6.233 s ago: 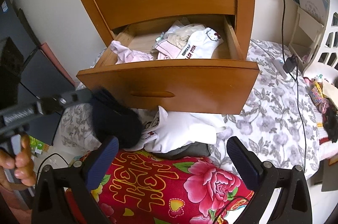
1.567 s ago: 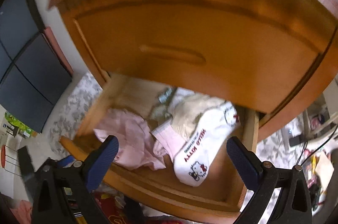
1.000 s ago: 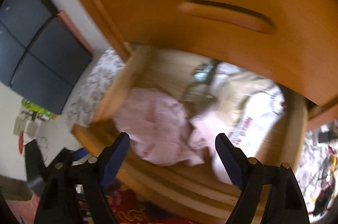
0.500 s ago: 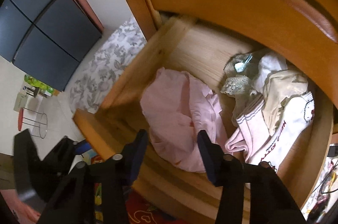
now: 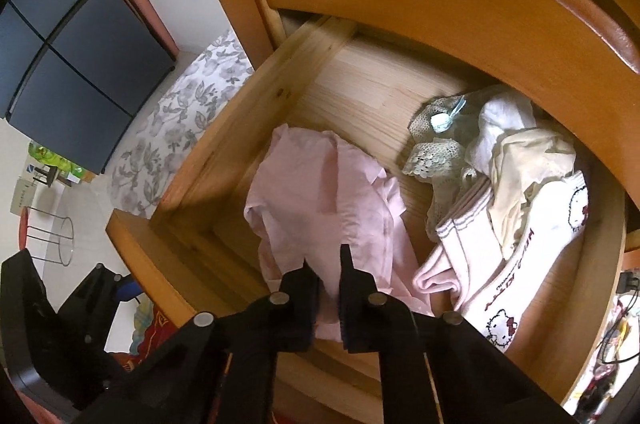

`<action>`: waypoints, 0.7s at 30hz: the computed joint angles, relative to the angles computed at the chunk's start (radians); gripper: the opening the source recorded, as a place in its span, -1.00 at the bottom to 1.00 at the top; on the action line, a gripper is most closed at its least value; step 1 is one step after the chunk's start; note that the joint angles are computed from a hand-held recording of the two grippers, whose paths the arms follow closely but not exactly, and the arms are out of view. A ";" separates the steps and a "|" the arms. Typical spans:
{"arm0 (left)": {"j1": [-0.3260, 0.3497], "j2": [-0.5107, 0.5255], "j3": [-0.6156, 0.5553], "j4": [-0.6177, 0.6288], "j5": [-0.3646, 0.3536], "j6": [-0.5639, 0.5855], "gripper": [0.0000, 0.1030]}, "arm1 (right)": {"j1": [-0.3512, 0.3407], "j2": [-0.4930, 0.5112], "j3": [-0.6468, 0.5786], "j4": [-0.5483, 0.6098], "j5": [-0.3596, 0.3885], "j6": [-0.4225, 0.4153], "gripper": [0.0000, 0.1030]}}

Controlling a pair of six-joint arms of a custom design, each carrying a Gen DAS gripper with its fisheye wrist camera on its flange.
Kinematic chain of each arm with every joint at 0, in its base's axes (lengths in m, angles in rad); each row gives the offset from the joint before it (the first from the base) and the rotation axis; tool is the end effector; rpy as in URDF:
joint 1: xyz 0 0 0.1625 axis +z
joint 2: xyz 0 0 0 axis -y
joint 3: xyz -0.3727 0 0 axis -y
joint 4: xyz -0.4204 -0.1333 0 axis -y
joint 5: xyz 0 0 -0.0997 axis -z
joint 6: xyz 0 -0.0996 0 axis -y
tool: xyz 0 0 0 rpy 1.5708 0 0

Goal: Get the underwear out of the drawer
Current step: 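Close the right gripper on the pink cloth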

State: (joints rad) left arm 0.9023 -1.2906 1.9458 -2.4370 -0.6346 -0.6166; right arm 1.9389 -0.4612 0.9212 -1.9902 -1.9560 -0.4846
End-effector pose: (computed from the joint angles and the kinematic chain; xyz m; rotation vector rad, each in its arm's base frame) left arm -0.1710 -0.5610 0.2277 -0.0649 2.3548 -0.9121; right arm 0.3796 -0.7178 0.0455 1.1506 -2.5067 -0.0872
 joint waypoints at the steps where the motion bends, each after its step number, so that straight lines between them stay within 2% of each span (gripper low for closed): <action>1: 0.000 0.000 -0.001 0.005 -0.001 -0.003 0.80 | -0.001 -0.005 0.007 -0.004 0.001 0.000 -0.86; 21: -0.002 0.007 -0.020 0.073 0.005 -0.038 0.80 | -0.024 -0.089 0.095 -0.144 0.013 -0.006 -0.92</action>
